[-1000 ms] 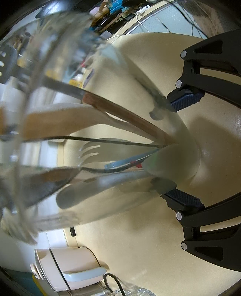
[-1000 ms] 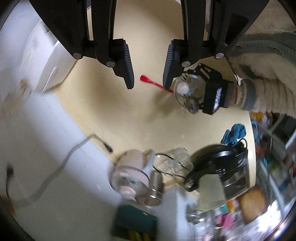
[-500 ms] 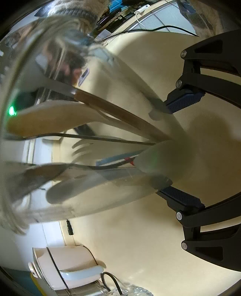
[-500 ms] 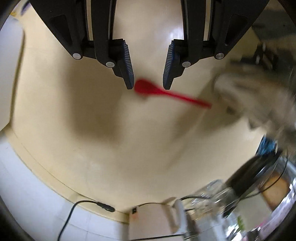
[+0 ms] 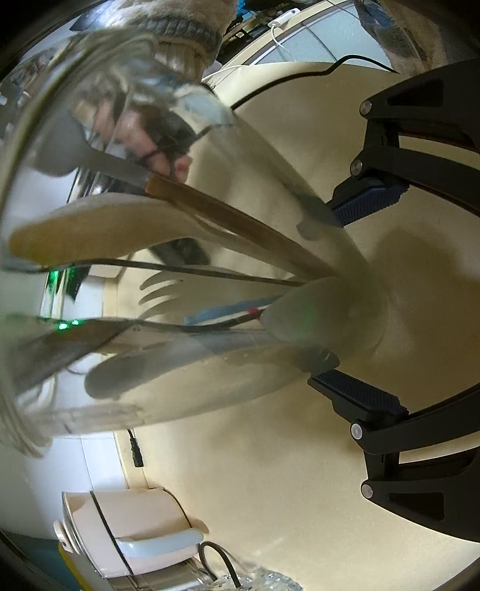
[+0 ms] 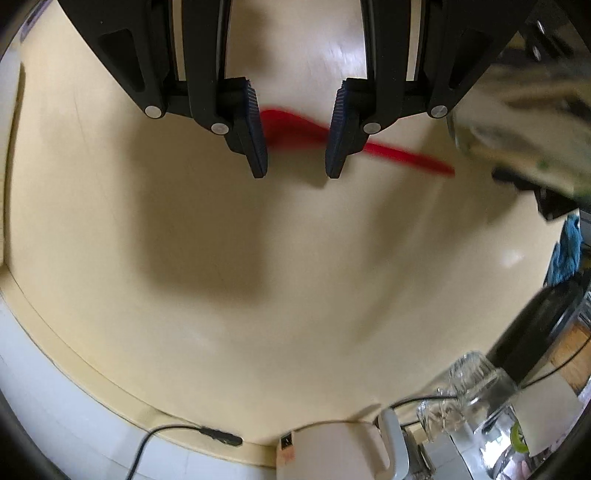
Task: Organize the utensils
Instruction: 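Move the right gripper to the red plastic spoon and align over its bowl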
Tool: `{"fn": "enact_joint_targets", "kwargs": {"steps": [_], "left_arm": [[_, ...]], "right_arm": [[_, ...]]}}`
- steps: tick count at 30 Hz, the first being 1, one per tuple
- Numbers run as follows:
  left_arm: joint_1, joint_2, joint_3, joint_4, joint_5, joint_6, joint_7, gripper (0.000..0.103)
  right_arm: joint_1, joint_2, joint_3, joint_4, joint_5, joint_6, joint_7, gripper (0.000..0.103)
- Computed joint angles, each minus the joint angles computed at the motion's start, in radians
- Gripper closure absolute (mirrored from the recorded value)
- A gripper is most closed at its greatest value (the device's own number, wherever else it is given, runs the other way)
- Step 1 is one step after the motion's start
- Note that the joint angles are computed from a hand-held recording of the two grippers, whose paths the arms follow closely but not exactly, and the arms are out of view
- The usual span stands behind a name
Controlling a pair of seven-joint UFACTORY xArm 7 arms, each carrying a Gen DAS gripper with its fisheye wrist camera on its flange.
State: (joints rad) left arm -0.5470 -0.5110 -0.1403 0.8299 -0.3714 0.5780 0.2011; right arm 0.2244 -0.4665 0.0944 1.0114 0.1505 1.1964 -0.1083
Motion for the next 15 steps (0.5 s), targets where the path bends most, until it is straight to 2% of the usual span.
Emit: {"fn": "enact_joint_targets", "kwargs": {"steps": [10, 15], "left_arm": [[-0.004, 0.018, -0.001, 0.015, -0.008, -0.001, 0.017, 0.022], [-0.004, 0.018, 0.002, 0.015, -0.009, -0.001, 0.021, 0.022]], "right_arm": [[-0.005, -0.236, -0.004, -0.127, 0.018, 0.136, 0.069, 0.070], [-0.010, -0.324, -0.013, -0.169, 0.051, 0.168, 0.126, 0.070]]}}
